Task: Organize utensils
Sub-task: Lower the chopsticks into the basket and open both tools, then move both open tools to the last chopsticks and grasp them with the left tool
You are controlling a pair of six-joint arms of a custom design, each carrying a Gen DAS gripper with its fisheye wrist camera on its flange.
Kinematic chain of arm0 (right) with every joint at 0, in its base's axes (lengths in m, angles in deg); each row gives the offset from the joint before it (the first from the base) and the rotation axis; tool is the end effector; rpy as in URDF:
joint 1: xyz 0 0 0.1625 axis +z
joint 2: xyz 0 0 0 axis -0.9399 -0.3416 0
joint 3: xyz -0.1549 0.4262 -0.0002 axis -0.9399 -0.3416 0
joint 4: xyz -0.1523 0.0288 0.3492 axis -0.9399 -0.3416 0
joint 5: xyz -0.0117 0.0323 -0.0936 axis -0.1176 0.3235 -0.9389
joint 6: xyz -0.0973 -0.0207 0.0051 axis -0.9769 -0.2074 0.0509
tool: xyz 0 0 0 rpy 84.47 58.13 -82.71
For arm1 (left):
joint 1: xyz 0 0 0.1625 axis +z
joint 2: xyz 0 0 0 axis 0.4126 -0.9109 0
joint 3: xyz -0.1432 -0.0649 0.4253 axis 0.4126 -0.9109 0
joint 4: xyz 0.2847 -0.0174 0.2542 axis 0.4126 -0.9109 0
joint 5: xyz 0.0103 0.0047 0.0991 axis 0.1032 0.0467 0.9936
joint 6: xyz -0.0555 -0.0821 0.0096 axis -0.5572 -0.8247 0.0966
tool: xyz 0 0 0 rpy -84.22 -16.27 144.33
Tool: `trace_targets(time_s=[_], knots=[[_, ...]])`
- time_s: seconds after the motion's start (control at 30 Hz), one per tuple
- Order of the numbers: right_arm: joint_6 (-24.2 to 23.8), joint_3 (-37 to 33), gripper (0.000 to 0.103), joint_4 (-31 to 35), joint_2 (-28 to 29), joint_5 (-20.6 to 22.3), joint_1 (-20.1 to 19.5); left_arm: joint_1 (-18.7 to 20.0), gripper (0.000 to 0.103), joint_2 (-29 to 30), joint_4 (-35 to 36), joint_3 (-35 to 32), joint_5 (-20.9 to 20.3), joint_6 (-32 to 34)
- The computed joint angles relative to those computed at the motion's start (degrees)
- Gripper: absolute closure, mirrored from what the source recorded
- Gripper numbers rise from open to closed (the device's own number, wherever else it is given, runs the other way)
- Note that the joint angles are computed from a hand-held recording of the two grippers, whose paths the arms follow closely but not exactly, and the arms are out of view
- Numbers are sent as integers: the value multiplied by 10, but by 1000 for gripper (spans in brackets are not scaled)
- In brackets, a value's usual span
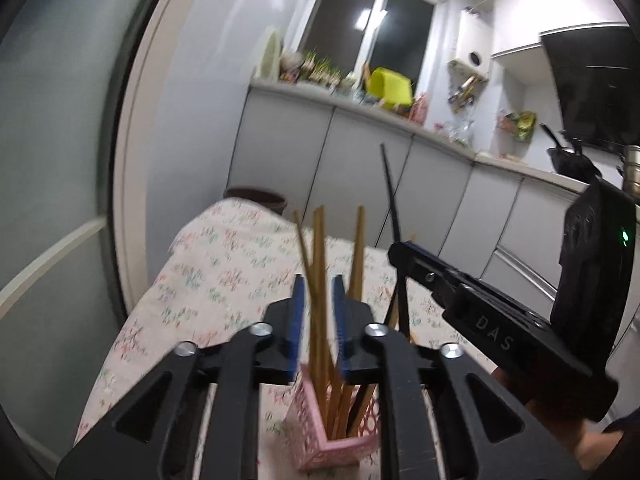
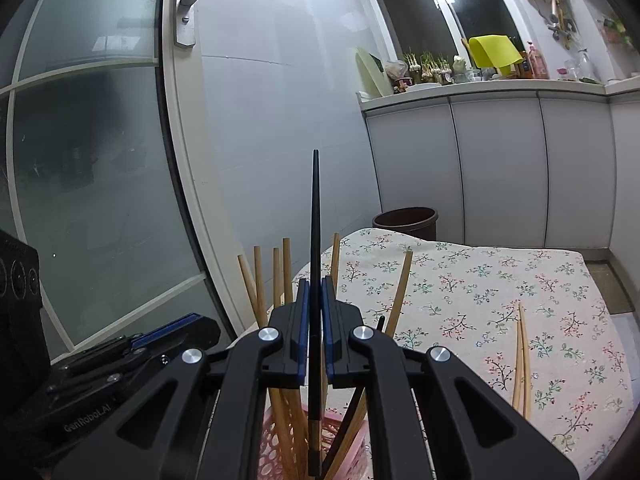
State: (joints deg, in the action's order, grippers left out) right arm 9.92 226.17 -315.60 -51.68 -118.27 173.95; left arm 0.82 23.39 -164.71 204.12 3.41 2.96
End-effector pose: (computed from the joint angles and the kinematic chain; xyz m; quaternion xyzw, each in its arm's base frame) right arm 0.1825 -0.3225 0.2272 0.1958 -0.7829 0.5516 0.2108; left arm -0.3030 -0.3527 0.1201 0.3434 0.8506 -0.3937 0.0596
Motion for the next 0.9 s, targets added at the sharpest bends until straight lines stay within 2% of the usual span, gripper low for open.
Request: trace_targets(time_s=[0.03,0.27,0.4,0.5,0.67,0.77,0.8,0.9], knots=[[4,2,95,6,-3,0,-1,-1,74,-10,33,-3,7,-15],[-1,10,94,23,-24,-24,9,-18,74,-41,109,-3,22,-34],[-1,8,94,34,-58,-34,10,-33,74,-52,143,-7,12,-46],[11,8,94,51,-107,-38,1,-50,74,-57,174,-14,11,-49],[41,6,93,158,-231,-69,-49,-77,74,-49,235,-46,0,-48],[95,14,93,260,-330,-40,-120,-90,74,-26,269,-74,-18,-47],[114,11,93,318,-366,-31,-148,-92,74,-16,283,-85,-27,-50],[135,7,93,407,-416,-30,-208,-90,74,25,334,-130,-59,-62]])
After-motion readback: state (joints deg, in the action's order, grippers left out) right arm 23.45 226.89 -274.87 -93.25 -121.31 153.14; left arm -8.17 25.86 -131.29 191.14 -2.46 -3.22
